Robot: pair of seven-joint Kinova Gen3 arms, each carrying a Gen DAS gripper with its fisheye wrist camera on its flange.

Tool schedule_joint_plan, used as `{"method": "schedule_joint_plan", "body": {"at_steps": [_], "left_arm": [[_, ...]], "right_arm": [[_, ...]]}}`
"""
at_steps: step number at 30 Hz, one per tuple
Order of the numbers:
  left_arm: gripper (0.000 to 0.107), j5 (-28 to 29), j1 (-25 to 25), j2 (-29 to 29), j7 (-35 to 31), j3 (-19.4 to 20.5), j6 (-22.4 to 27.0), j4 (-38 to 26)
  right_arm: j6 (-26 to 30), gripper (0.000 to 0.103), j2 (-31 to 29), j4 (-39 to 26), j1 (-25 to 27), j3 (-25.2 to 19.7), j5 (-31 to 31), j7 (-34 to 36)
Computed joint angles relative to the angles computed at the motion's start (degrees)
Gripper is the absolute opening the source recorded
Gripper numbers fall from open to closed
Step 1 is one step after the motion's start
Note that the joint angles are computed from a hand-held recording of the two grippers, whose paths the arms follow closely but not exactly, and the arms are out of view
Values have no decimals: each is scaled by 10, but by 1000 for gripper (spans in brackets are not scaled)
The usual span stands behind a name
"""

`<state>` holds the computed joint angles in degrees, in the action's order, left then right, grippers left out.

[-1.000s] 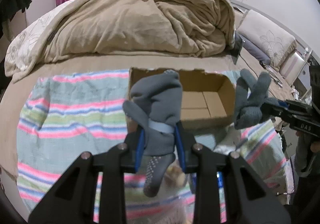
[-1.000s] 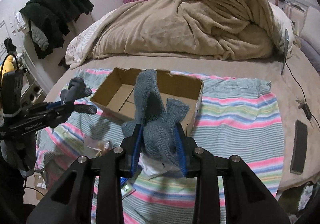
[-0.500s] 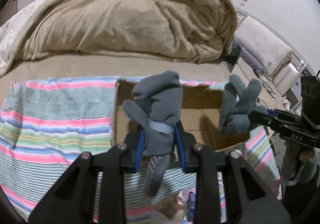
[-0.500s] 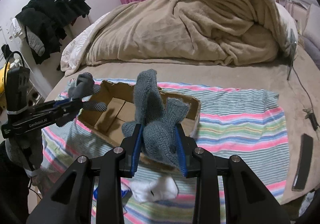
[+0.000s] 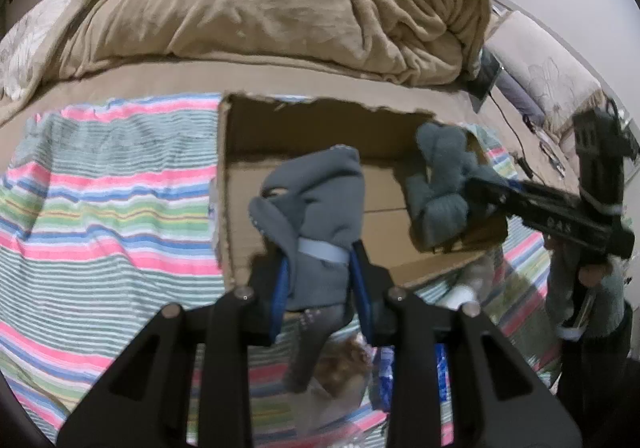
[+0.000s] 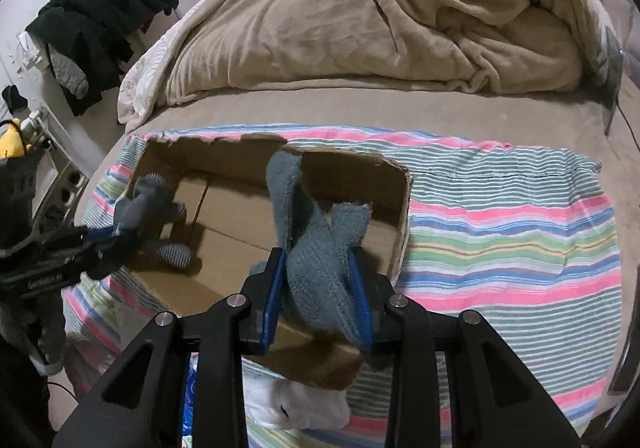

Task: Organize objects
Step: 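Carry the grey gloves and grey sock into the cardboard box and release both, then grasp the snack bag with the left tool while the right tool grasps the white sock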

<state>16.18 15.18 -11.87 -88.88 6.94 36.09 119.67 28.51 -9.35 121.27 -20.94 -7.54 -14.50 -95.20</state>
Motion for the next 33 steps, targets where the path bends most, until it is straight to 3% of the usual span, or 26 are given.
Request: {"method": "schedule_joint_plan", "body": {"at_steps": [7, 8, 10, 13, 20, 33], "left_arm": [[37, -77, -17, -1, 75, 34, 8, -17], [38, -84, -16, -2, 82, 37, 10, -19], [43, -100, -17, -4, 97, 43, 14, -22], [64, -122, -17, -16, 122, 51, 14, -22], [68, -106, -8, -59, 116, 34, 26, -16], [68, -93, -10, -126, 122, 45, 66, 0]], "right_arm": [[7, 35, 1, -12, 3, -18, 34, -24], [6, 38, -1, -11, 3, -18, 35, -29], [6, 57, -8, -8, 4, -23, 40, -46], [11, 73, -22, -6, 0, -26, 40, -58], [35, 74, -67, -8, 12, -65, 91, -138], [101, 74, -139, -12, 23, -125, 144, -228]]}}
